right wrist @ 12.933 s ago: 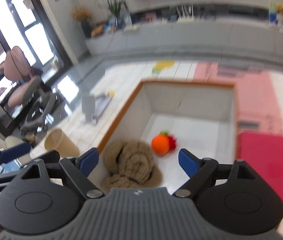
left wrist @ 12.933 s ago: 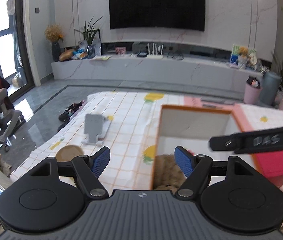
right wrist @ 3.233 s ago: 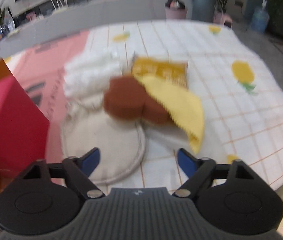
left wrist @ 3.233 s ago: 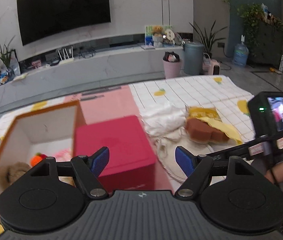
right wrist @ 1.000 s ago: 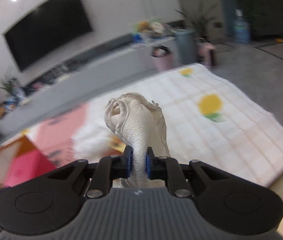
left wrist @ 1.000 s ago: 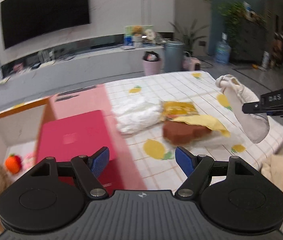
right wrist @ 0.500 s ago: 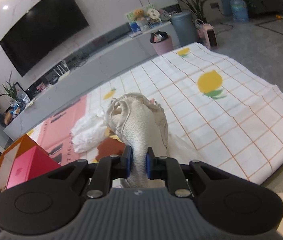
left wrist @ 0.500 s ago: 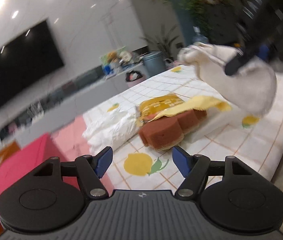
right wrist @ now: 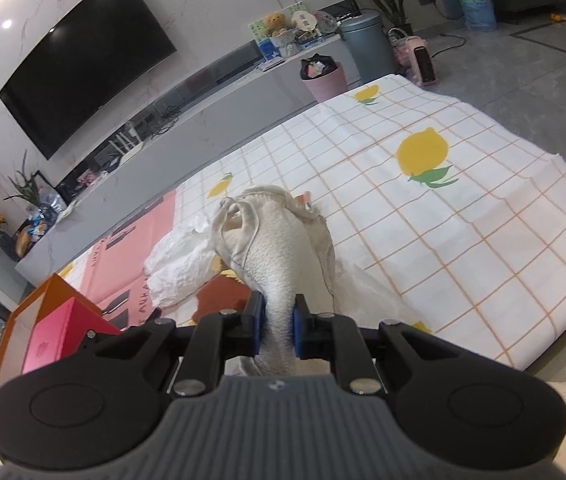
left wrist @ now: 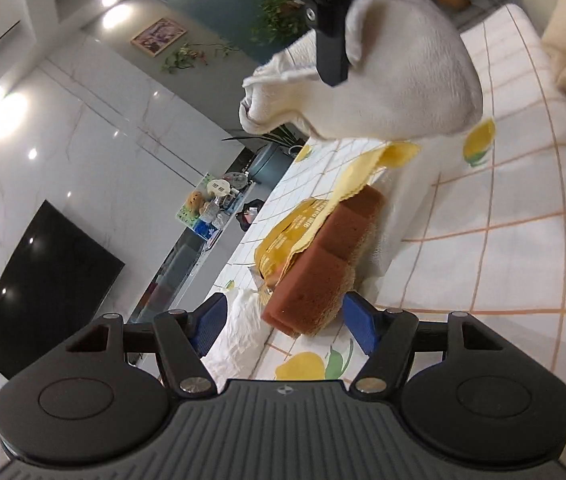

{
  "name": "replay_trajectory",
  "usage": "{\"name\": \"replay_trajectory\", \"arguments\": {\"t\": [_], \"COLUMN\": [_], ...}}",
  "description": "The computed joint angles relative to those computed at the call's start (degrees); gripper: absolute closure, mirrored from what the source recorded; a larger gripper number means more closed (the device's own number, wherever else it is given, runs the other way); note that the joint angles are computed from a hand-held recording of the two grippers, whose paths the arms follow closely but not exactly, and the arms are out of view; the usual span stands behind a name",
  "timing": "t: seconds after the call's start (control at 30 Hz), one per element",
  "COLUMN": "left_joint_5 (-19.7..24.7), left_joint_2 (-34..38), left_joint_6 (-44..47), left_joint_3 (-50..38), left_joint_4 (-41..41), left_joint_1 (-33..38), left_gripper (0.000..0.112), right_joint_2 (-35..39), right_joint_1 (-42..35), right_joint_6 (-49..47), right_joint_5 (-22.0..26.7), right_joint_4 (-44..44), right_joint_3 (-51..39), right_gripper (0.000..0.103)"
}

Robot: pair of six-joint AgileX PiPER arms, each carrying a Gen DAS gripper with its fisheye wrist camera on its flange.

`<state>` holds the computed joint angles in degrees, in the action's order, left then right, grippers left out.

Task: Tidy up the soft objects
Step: 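Grasp the brown layered sponge with left while right holds the white cloth up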

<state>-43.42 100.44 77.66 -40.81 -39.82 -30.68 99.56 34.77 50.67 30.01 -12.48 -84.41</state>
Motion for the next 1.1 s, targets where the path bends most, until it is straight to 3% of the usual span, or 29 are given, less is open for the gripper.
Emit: {"name": "replay_trajectory", "arguments": {"t": [0.07, 0.17, 0.23, 0.33, 0.47, 0.57, 0.7, 0.83, 1.0, 1.1], "left_joint_5": [1.5, -0.4, -0.9, -1.7, 1.2, 1.3, 6.5, 12.8, 10.6, 13.5], "left_joint_2": [1.3, 4.5, 5.5, 6.9, 6.6, 7.0, 7.7, 7.7, 7.3, 1.8], "left_joint_6": [3.3, 6.4, 7.8, 8.8, 12.5, 15.6, 25.5, 36.1, 39.0, 41.8], "left_joint_3": [-1.8, -3.5, -4.4, -5.2, -6.4, -6.7, -12.2, -16.2, -15.9, -13.6], "left_joint_4": [-1.1, -0.8, -1.6, -1.0, -1.5, 0.7, -10.2, -21.2, -26.5, -34.5], "left_joint_1": [0.1, 0.0, -0.4, -0.4, 0.2, 0.5, 0.2, 1.0, 0.3, 0.5], "left_gripper": [0.05, 0.055, 0.06, 0.061, 0.061, 0.053, 0.05, 0.067, 0.072, 0.073], "right_joint_2": [-0.4, -1.5, -1.6, -1.5, -1.6, -1.6, -1.6, -1.5, -1.9, -1.9], "right_joint_1": [-0.6, -2.0, -1.8, -2.0, -2.3, -2.4, -2.5, -2.6, -2.7, -2.7], "right_joint_6": [-1.3, -7.3, -7.5, -9.5, -10.2, -10.9, -12.1, -12.3, -13.0, -13.6], "right_joint_5": [-1.6, -5.3, -5.7, -6.0, -6.4, -6.5, -6.8, -6.6, -7.0, -7.0], "right_joint_4": [1.8, 9.3, 9.2, 11.3, 12.3, 12.9, 14.0, 14.2, 15.2, 15.7], "right_joint_3": [1.0, 3.1, 3.2, 3.3, 3.5, 3.6, 3.7, 3.7, 4.5, 4.5], "right_gripper": [0.089, 0.087, 0.087, 0.086, 0.086, 0.086, 0.086, 0.086, 0.085, 0.085]}}
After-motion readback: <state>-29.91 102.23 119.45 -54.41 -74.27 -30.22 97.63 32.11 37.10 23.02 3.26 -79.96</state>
